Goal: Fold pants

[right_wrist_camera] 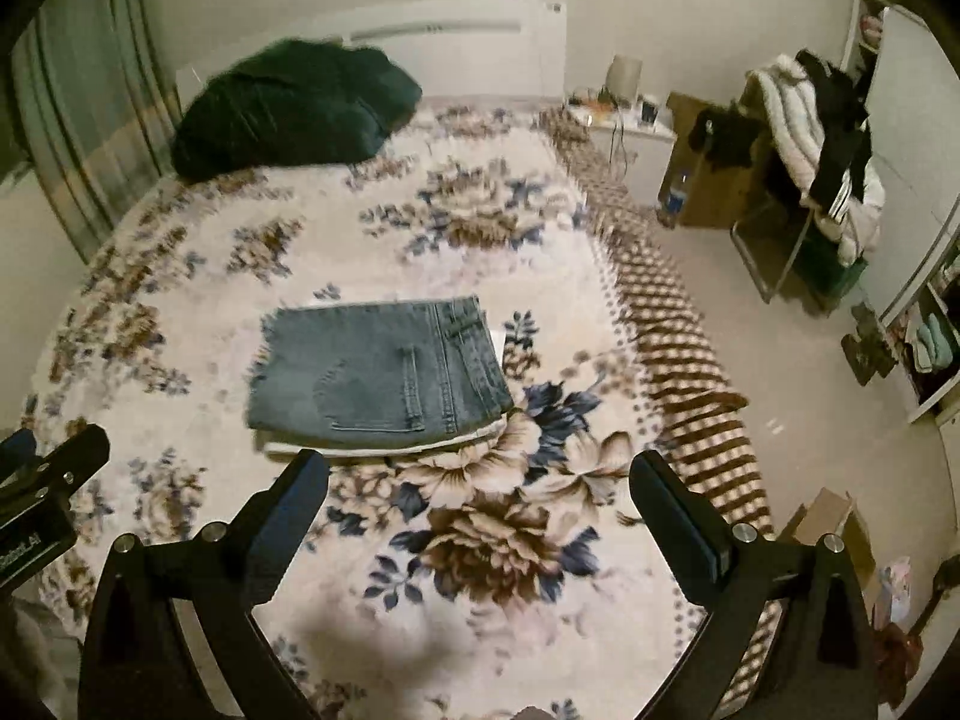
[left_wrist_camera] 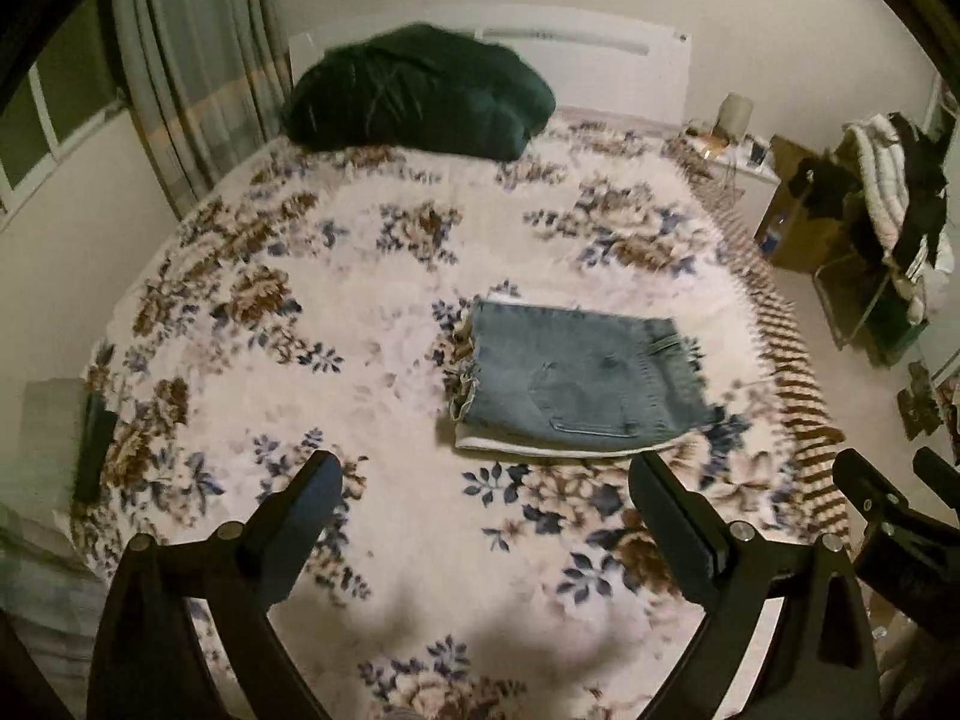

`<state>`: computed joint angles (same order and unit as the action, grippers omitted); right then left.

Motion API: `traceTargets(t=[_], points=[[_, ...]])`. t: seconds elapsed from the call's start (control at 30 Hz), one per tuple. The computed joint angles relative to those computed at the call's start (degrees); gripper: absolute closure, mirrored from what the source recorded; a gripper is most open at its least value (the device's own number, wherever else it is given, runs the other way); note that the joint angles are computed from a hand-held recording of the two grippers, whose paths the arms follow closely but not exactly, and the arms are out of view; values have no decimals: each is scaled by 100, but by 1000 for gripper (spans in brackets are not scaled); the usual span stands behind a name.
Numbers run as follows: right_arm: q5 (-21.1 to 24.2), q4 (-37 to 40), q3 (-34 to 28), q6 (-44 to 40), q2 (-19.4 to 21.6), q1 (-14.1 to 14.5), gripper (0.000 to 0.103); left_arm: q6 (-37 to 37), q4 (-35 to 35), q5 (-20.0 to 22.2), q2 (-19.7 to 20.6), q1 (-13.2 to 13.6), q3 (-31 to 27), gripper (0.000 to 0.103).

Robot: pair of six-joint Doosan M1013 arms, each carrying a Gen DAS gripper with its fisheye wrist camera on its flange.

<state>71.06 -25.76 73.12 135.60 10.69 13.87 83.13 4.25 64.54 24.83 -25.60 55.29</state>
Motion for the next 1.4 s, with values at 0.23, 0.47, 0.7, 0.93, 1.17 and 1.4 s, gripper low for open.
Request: traceTargets(t=[0.23, 0.47, 0.7, 0.93, 1.17, 1.4], points=[[485, -635, -236, 290, -628, 639, 1, 27, -47, -90, -784, -75, 304, 5], [1144, -1398, -586, 560, -1012, 1439, 1, 55, -30, -65, -1337, -130, 529, 5], [1838, -1864, -1028, 633, -1007, 2123, 0, 234, -177, 100, -1588, -48, 586, 5], [2221, -2098, -1502, 662, -834, 2453, 0, 352, -232, -35, -1777, 34, 694, 0], [2330, -2282, -1785, 512, -681, 2547, 0, 280, -225, -89, -1891, 78, 818, 0], [2349, -2234, -1848, 482, -651, 2546, 0, 267, -200, -101, -1957, 83, 889, 0]])
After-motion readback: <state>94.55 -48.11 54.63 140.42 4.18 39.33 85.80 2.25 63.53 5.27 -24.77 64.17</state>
